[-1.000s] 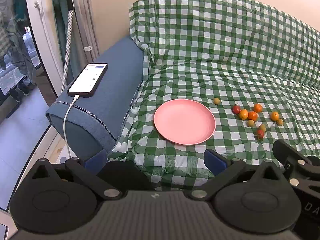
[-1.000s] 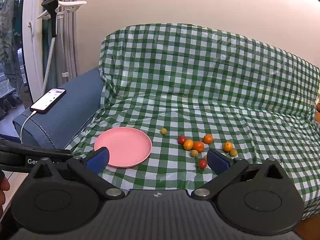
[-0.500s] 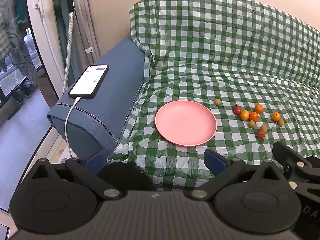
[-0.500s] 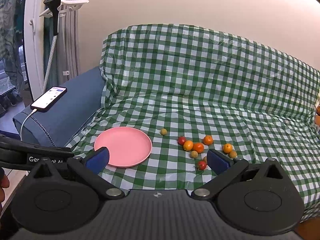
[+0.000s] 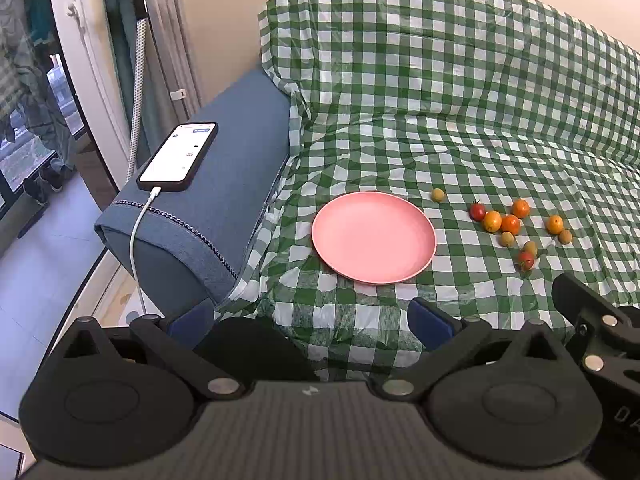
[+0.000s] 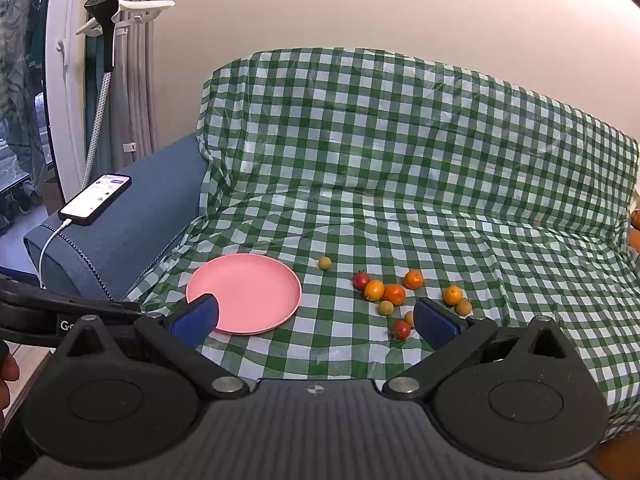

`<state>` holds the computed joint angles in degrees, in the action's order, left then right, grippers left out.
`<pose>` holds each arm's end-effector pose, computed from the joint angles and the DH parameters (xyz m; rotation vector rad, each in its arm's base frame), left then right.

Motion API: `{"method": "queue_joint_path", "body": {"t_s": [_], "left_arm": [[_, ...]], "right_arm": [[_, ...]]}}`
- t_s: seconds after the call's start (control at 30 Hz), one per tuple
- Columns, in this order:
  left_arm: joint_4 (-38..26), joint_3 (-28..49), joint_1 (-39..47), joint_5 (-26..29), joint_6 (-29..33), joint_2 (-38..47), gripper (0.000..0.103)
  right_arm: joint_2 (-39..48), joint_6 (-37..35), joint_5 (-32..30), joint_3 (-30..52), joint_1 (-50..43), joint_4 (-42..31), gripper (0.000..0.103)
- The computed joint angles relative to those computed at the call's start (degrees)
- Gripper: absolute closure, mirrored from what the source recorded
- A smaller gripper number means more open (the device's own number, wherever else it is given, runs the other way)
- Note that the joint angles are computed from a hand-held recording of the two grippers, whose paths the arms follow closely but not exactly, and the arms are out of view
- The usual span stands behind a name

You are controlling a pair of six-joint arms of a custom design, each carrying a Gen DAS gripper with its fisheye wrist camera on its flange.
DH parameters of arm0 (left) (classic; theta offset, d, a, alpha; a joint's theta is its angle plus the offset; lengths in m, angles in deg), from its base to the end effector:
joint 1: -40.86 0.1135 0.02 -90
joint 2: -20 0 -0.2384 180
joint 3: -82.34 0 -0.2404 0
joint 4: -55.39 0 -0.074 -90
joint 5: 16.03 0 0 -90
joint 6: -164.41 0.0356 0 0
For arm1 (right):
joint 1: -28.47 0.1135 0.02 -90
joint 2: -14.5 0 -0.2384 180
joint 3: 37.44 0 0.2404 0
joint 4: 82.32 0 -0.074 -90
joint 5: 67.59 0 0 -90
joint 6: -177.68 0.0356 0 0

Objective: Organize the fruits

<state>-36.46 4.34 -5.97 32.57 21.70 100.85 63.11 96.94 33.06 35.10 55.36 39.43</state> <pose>0.1811 -0.1586 0.3406 -0.2735 2.3582 0.2706 0.1565 0.0720 0.3284 -0.2259 2.1507 0.1625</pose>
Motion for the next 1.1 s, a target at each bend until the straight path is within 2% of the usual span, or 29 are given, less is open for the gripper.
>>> {"method": "queue_joint_path", "body": {"t_s": [0.07, 0.63, 0.93, 1.1], "left_arm": [[-0.01, 0.12, -0.09, 0.02, -0.22, 0.12, 0.0], [0.97, -1.6, -0.13, -0.25, 0.84, -0.18, 0.0], [2.79, -1.24, 2.16, 1.5, 3.91, 1.35, 0.0], [3.6, 1.52, 3.63, 3.28, 6.26, 5.65, 0.0]], "right_arm": [[-1.14, -1.68, 0.9, -1.92, 0.04, 2.09, 0.001], [-0.12, -0.19, 1.15, -2.93, 1.24, 3.06, 0.001], [-0.41, -0.6, 0.86, -5.75, 0.89, 7.37, 0.001], [1.8, -2.05, -2.42, -6.47, -5.25, 9.35, 0.001]]}}
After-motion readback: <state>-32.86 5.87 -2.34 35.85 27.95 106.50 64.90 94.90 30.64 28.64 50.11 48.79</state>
